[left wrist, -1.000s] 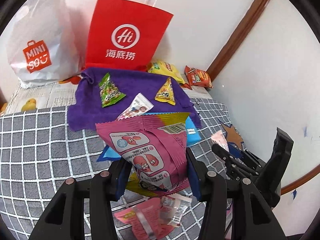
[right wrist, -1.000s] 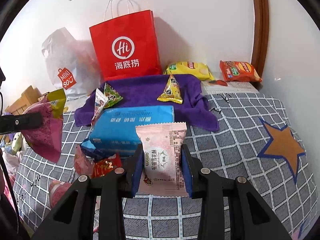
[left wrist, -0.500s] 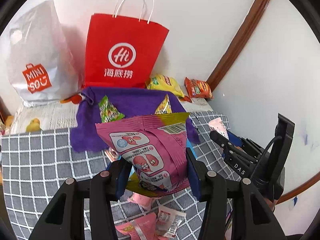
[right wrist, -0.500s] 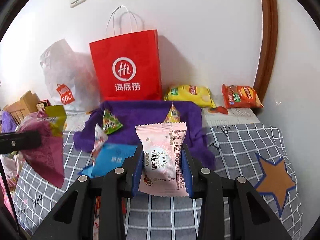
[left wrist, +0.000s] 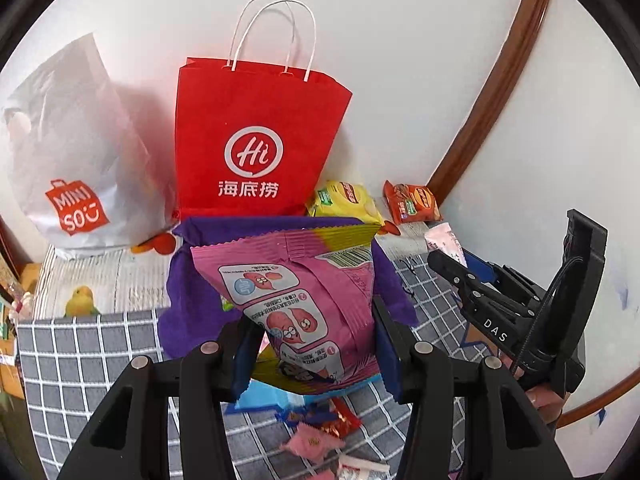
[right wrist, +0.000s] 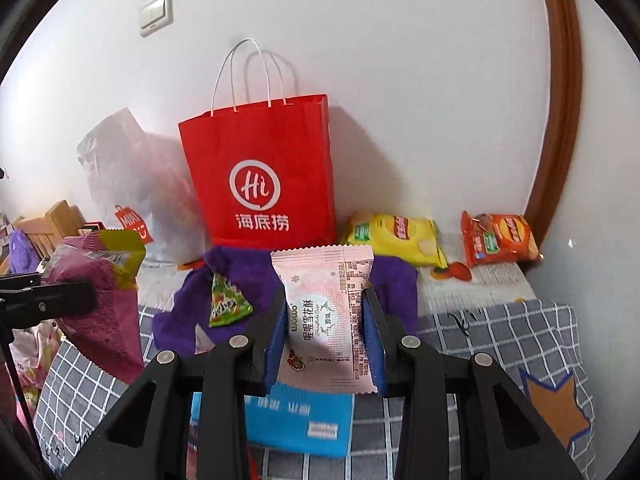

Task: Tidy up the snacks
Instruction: 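Carry the biscuit packet in the right tool while the left carries the pink bag toward the towel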

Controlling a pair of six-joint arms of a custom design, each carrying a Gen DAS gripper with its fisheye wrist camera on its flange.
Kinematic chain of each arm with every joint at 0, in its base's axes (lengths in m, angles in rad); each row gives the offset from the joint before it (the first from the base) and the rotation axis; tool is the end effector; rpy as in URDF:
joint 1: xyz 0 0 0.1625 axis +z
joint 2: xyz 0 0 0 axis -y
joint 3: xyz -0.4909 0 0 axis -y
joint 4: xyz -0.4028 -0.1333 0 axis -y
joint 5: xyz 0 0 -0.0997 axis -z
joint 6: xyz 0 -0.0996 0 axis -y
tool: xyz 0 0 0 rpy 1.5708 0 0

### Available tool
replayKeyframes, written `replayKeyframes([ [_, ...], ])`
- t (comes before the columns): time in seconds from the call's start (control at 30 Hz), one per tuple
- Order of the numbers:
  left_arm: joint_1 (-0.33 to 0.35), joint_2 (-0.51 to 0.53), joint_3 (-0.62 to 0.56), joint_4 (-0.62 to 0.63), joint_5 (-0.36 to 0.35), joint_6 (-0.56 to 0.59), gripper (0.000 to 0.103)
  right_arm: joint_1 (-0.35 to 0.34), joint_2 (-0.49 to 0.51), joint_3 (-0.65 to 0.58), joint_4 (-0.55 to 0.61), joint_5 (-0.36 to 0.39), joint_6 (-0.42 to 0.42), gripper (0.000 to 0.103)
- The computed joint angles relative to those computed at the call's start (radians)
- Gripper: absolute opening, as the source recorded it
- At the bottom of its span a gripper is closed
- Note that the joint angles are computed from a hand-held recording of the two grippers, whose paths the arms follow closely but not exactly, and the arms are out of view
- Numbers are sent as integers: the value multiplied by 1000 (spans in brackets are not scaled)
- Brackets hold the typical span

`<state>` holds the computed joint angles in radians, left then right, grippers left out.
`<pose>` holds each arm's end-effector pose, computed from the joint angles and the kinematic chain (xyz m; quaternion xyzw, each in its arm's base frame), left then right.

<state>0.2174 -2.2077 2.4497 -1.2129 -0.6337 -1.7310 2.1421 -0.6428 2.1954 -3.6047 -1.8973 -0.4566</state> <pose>-0.0986 -0.2405 0.3557 -0.0289 0.8623 -0.4237 0.2759 0.3731 -0.3930 0.0166 0.4374 -0.8535 0.2438 0.1441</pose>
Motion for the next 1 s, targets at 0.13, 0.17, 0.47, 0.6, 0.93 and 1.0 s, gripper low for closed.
replayKeyframes([
  [0.13,98,15,2,-122,40,130,48,0,27,-49,37,-2,1,36],
  [0.17,131,23,2,-162,53,174,48,-1,33,-61,50,-1,0,36],
  [0.47,332,64,15,-467,119,460,48,2,86,-183,123,13,-29,36],
  [0.6,422,95,33,-642,130,605,48,-3,118,-225,137,5,-57,36],
  [0.93,668,212,95,-1121,71,933,48,-54,190,-279,232,9,-84,36],
  [1.0,704,231,88,-1149,55,963,48,-61,196,-284,252,17,-89,36],
])
